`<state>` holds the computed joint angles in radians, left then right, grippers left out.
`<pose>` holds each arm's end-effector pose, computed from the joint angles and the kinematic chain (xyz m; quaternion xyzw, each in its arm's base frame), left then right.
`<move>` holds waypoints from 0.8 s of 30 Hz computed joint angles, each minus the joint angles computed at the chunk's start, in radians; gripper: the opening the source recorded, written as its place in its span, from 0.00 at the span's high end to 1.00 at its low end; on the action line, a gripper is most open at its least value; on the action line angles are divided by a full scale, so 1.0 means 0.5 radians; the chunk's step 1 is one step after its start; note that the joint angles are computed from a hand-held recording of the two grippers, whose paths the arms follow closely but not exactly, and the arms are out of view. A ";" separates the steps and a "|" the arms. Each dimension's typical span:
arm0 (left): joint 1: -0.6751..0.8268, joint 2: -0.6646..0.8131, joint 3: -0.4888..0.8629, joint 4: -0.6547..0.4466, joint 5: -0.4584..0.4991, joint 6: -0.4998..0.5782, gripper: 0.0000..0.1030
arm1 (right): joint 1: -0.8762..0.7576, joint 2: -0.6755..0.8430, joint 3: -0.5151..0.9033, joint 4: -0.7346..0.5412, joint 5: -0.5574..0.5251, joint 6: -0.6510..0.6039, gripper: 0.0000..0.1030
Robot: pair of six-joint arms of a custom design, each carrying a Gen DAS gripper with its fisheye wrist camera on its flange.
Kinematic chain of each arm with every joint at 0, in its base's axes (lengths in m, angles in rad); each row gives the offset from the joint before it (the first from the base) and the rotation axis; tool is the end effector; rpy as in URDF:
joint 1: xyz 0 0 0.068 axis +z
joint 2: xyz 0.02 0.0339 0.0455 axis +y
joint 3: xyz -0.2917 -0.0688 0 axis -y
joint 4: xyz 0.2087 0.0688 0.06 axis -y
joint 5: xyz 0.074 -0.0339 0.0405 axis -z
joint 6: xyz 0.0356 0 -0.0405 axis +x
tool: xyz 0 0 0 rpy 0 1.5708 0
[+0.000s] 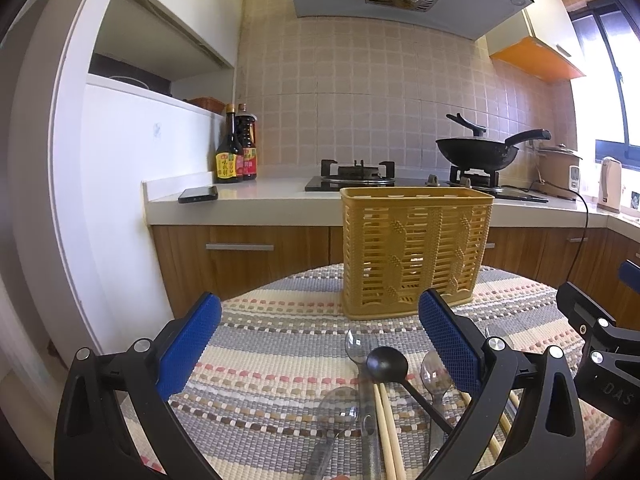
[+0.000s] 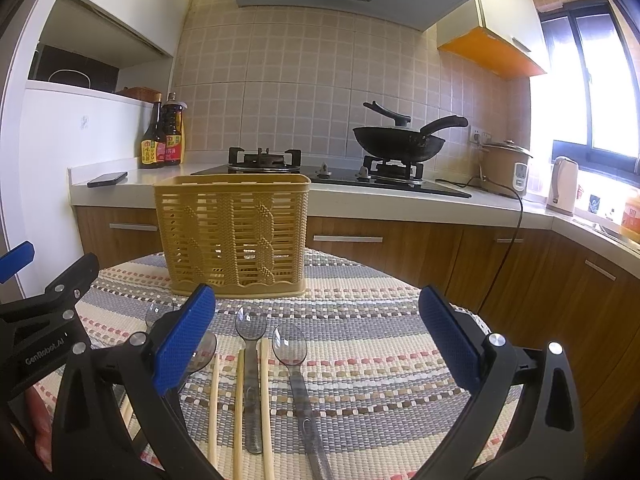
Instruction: Organize utensils
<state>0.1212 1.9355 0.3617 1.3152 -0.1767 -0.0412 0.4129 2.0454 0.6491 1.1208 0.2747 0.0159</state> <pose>0.2860 0.0411 0.1492 -0.1177 0.7823 0.0942 0.6044 0.3270 0.1327 0.1484 -0.0748 0.7908 0.0205 0.6072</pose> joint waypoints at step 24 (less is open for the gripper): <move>0.091 -0.085 0.063 -0.241 0.218 -0.055 0.07 | -0.022 -0.079 0.180 -0.486 0.022 0.118 0.06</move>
<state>0.1669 1.8928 0.3933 1.1947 -0.0679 -0.0686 0.4020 2.0057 0.7390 0.8777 0.2857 0.0749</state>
